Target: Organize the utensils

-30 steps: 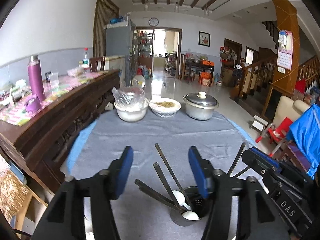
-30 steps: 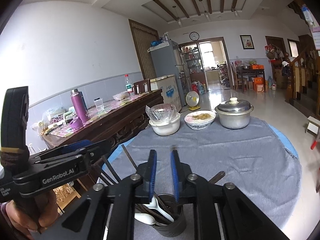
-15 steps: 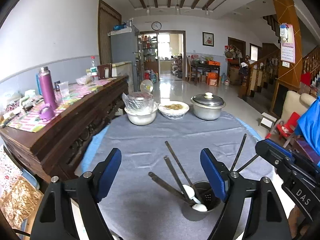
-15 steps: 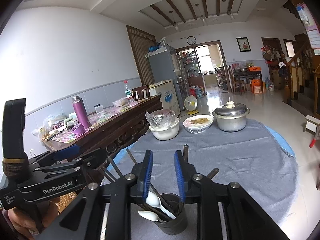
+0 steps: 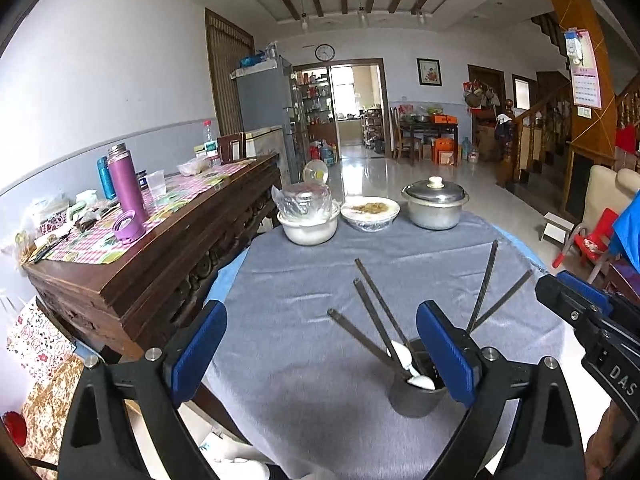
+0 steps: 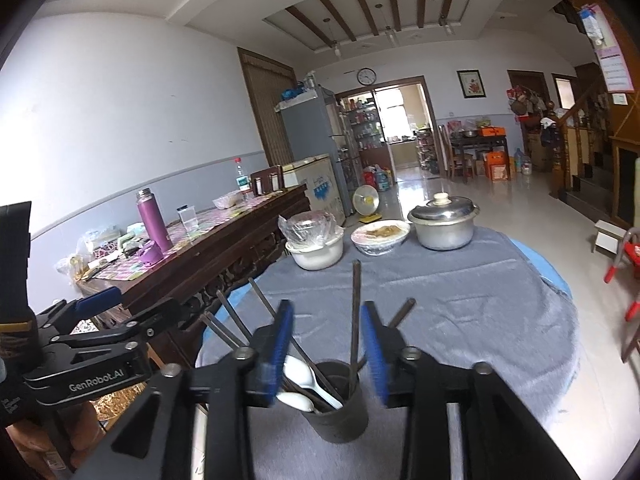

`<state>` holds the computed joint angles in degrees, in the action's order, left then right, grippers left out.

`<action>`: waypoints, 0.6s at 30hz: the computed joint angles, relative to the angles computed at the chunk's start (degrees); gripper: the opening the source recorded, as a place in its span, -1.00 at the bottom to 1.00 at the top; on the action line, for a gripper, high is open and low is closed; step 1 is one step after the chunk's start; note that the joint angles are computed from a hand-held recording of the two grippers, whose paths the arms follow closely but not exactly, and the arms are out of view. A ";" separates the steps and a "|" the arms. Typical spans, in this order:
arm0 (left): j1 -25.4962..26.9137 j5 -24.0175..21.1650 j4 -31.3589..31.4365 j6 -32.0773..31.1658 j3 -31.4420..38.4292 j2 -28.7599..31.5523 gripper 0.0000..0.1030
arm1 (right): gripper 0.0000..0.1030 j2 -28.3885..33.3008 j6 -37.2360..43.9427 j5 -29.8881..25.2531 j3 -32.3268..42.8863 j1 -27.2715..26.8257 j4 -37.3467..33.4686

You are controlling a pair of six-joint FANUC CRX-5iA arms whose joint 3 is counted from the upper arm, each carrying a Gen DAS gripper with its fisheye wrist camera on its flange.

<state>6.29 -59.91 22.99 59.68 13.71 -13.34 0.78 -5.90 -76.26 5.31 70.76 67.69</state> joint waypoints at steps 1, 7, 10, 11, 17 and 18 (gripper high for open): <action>0.20 -0.40 -0.13 -0.01 -0.06 -0.18 0.86 | 0.11 0.22 -0.40 -1.21 0.22 0.53 0.07; 1.76 -2.22 0.31 -0.38 -1.18 -1.48 0.86 | 0.16 1.31 0.40 -6.47 1.98 2.93 -1.85; 2.83 -3.42 0.85 -0.61 -1.78 -2.03 0.86 | 0.17 1.39 -0.42 -8.05 2.57 3.77 -3.15; 3.28 -4.12 1.25 -0.68 -2.00 -2.18 0.86 | 0.18 1.30 -0.89 -8.44 2.64 4.08 -3.52; 4.15 -6.49 0.39 -0.59 -2.58 -2.94 0.86 | 0.19 1.64 -2.38 -10.34 3.75 5.19 -5.58; 4.32 -6.54 0.19 -0.57 -2.78 -3.12 0.86 | 0.19 1.81 -2.58 -10.68 4.02 5.45 -5.83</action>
<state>10.61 -66.45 23.18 59.10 10.93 -16.47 2.59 -8.48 -86.94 9.33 76.21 61.86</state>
